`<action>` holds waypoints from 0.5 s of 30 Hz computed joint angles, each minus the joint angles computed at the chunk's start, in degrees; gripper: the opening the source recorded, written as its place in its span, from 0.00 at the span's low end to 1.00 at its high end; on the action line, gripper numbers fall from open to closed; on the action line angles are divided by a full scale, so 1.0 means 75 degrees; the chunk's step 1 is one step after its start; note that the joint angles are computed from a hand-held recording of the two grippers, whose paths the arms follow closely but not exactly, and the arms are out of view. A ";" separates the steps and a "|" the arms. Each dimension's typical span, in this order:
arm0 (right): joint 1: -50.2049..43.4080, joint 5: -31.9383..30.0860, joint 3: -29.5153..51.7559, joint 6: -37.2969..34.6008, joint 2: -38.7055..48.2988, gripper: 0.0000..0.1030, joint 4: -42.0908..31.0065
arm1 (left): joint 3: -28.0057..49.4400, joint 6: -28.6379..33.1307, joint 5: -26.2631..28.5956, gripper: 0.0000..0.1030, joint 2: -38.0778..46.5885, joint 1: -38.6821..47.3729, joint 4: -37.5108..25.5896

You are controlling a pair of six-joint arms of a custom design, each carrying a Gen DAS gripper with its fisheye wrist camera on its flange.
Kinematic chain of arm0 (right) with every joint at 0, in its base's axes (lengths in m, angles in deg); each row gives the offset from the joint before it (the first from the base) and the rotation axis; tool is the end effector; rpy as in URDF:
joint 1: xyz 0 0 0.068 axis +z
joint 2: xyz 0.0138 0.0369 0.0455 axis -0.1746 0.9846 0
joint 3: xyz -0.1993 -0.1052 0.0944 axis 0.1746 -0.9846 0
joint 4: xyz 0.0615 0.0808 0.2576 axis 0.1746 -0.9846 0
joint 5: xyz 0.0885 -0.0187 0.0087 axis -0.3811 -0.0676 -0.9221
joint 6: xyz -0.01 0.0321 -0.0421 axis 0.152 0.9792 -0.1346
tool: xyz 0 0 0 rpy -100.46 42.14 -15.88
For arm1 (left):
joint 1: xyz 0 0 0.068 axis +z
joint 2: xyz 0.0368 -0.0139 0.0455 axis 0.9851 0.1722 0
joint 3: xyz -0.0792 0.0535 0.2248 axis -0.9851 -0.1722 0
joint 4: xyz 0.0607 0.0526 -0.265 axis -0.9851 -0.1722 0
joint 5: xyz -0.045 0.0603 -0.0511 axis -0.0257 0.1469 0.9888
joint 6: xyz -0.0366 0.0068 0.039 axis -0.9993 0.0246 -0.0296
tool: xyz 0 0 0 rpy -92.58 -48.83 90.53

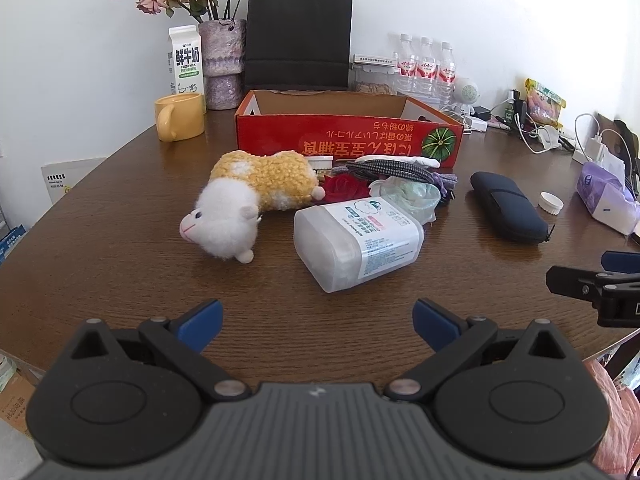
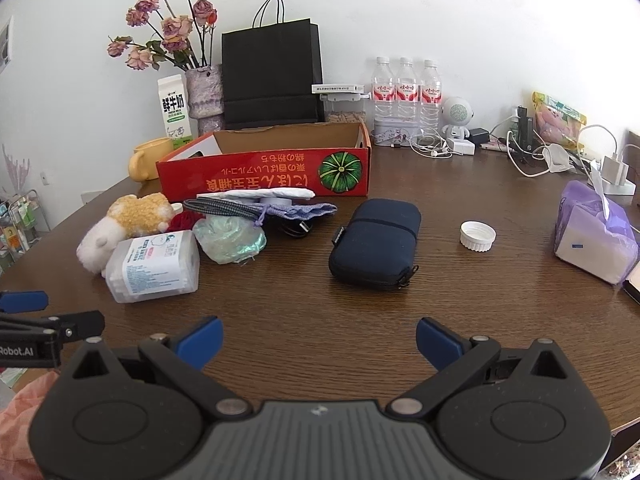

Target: Organize objects

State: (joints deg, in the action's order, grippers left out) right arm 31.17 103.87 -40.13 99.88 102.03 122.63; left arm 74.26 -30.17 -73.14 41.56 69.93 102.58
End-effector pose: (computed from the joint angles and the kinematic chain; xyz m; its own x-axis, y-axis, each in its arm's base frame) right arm 0.2633 0.2042 -0.0151 -0.5534 0.0816 -0.8289 0.0618 0.9965 0.0568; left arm 0.3107 -0.0591 0.0158 -0.5688 0.1471 -0.8092 0.2761 0.9609 -0.0194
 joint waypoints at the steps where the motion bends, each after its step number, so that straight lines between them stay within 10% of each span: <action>1: -0.0059 -0.0036 -0.0004 -0.0072 0.0017 1.00 0.0049 | 0.0049 0.0018 -0.0009 1.00 -0.0002 -0.0020 -0.0066; 15: -0.1904 -0.0516 -0.0038 -0.1923 0.0388 0.97 0.1299 | 0.0994 -0.0028 -0.0145 1.00 0.0252 -0.0220 -0.0988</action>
